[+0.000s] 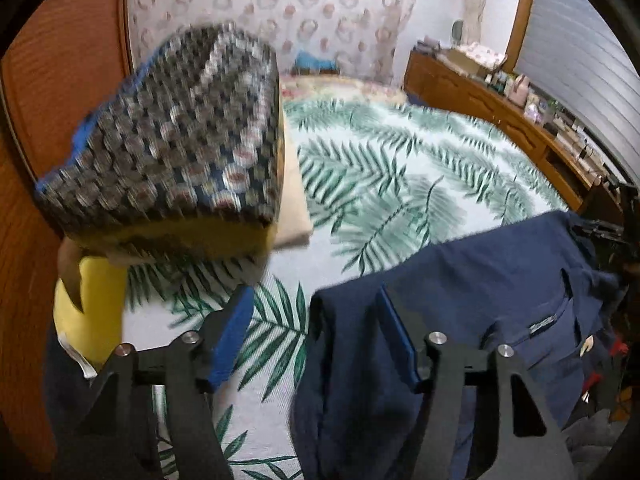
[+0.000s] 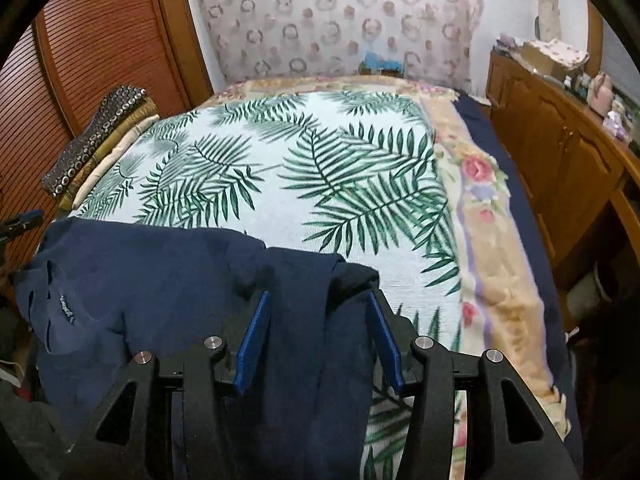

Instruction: Fold small clothes

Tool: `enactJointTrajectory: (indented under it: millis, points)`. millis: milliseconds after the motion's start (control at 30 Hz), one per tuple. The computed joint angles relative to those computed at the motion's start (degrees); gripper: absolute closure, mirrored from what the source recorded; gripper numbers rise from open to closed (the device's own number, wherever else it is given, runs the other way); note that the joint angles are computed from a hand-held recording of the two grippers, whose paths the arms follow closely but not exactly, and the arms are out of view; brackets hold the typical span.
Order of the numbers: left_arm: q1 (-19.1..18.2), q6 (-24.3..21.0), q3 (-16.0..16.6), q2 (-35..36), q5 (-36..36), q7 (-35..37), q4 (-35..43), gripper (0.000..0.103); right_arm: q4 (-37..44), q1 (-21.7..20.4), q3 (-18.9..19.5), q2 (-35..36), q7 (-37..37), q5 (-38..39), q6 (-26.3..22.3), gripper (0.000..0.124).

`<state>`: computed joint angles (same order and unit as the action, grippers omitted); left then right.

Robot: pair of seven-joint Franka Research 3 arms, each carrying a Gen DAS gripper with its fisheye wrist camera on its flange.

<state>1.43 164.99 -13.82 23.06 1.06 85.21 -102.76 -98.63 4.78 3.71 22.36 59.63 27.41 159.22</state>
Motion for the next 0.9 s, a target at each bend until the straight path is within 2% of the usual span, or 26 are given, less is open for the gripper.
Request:
enactJointTrajectory:
  millis: [100,300,333,367,567,600,633,667,733,767,800,833,900]
  points:
    - [-0.4,-1.3,0.2,0.8,0.2,-0.4,0.2,0.039,1.0,0.6,-0.8,1.0,1.2,-1.2,0.2,0.065]
    - [-1.3,-1.4,1.0,1.2,1.3,-2.0,0.1,0.039,1.7,1.7,-2.2,1.8,4.1,-4.5,0.7,0.059]
    - [-1.3,-1.4,1.0,1.4,1.5,-2.0,0.3,0.04,1.6,1.7,-2.1,1.8,4.3,-4.9,0.9,0.059]
    - [-1.2,-1.1,0.7,1.4,1.5,-1.8,0.1,0.044,1.9,1.5,-1.9,2.1,4.3,-5.0,0.9,0.059]
    - [-2.8,-0.8,1.8,1.9,4.4,-3.1,0.7,0.049,1.0,-0.4,0.4,1.8,1.5,-2.8,1.9,0.057]
    - [-2.8,-0.7,1.7,2.1,4.6,-3.2,1.0,0.053,1.0,-0.9,1.1,1.8,0.2,-1.9,1.5,0.057]
    - [-2.2,-0.4,0.9,2.3,3.9,-2.6,1.0,0.07,1.0,-0.7,1.0,1.7,-0.3,-2.0,1.2,0.057]
    - [-1.4,0.0,-0.2,2.5,2.7,-1.6,1.2,0.082,0.9,-0.1,0.5,1.7,-0.1,-2.5,1.2,0.057]
    - [-3.4,0.6,2.0,2.5,4.7,-4.3,1.3,0.088,0.7,0.1,0.5,1.5,-0.8,-2.7,1.0,0.066]
    - [-4.2,0.9,2.8,2.3,5.6,-5.5,1.2,0.09,0.8,-0.6,1.4,1.4,-2.3,-1.6,0.4,0.078]
    - [-4.8,1.6,3.4,2.0,6.5,-6.5,0.8,0.091,0.9,-2.3,3.4,1.3,-5.4,1.0,-0.9,0.098]
    - [-5.2,2.4,3.9,1.5,7.2,-7.6,0.2,0.092,1.3,-3.4,4.7,1.1,-8.0,3.6,-2.6,0.105]
    - [-4.8,5.7,3.5,-0.3,7.5,-8.9,-2.2,0.092,0.0,-2.5,4.1,0.3,-9.4,4.8,-2.0,0.111]
